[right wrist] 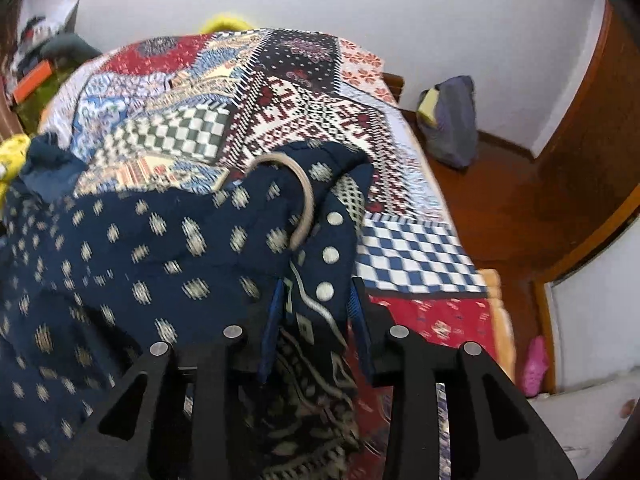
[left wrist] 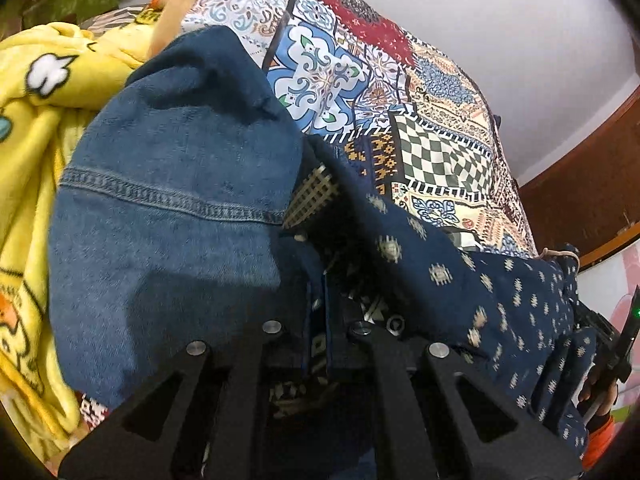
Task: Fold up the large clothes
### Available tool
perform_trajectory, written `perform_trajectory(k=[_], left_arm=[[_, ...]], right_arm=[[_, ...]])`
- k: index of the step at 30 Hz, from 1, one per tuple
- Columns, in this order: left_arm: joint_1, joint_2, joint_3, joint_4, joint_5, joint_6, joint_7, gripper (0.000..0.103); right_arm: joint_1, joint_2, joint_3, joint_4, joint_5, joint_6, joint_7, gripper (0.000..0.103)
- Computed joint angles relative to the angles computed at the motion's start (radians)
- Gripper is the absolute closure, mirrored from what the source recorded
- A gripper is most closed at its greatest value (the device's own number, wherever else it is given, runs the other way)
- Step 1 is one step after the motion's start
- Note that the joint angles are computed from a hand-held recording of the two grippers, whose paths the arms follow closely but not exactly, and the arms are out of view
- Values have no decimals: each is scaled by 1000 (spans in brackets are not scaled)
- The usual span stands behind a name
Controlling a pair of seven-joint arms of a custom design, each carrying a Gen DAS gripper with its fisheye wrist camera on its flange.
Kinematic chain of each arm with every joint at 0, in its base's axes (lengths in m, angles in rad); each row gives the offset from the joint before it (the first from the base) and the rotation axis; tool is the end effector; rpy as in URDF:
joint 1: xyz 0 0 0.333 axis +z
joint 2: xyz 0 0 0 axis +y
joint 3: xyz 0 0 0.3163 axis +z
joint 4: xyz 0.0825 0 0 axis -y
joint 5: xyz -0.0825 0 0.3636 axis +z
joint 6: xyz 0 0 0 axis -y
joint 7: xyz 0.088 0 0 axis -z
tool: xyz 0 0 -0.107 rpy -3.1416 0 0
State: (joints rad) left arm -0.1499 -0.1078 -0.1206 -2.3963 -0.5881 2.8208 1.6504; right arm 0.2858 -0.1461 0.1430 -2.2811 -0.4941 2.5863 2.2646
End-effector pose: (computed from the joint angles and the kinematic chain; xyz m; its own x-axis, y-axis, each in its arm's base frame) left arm 0.4898 -0.1080 0.4255 0.0593 -0.9254 0.3743 -0.8762 -0.2279 -0.4247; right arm 0.4610 0.2227 0.4725 0.0720 -0.9920 0.1040 -0.8403 -0.1165 -0.5295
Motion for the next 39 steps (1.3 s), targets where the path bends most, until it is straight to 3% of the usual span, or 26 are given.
perform_trajectory(k=[2,10,15,17,20,27,34,39], left_arm=[[3,-29,-1,-12,20,-21,-17,100],[17,-232,-28,-97,288,-101,-168,100],[15,-389,-56,-147,445,-179,-226,94],[-9,-462,-54,-176,468,-210,-227,79],[-34,-555,-53,-219,489,-230,-237,55],[-114,-754,-10,-317,456,-327,-232,51],[-159,-848,-10,-416,412,-436,-228,51],[-237,-885,27,-513,299,-478,-219,51]], right_arm=[[8,-30,-4,-11,31,-31,-36,73],[17,-211,3,-95,177,-67,-122,71],[6,-333,62,-122,164,-147,-124,46],[8,-389,83,-138,154,-174,-120,41],[25,-456,88,-163,168,-201,-139,38],[103,-640,73,-280,293,-251,-201,36],[147,-728,81,-383,392,-313,-217,36],[190,-753,77,-476,475,-317,-203,36]])
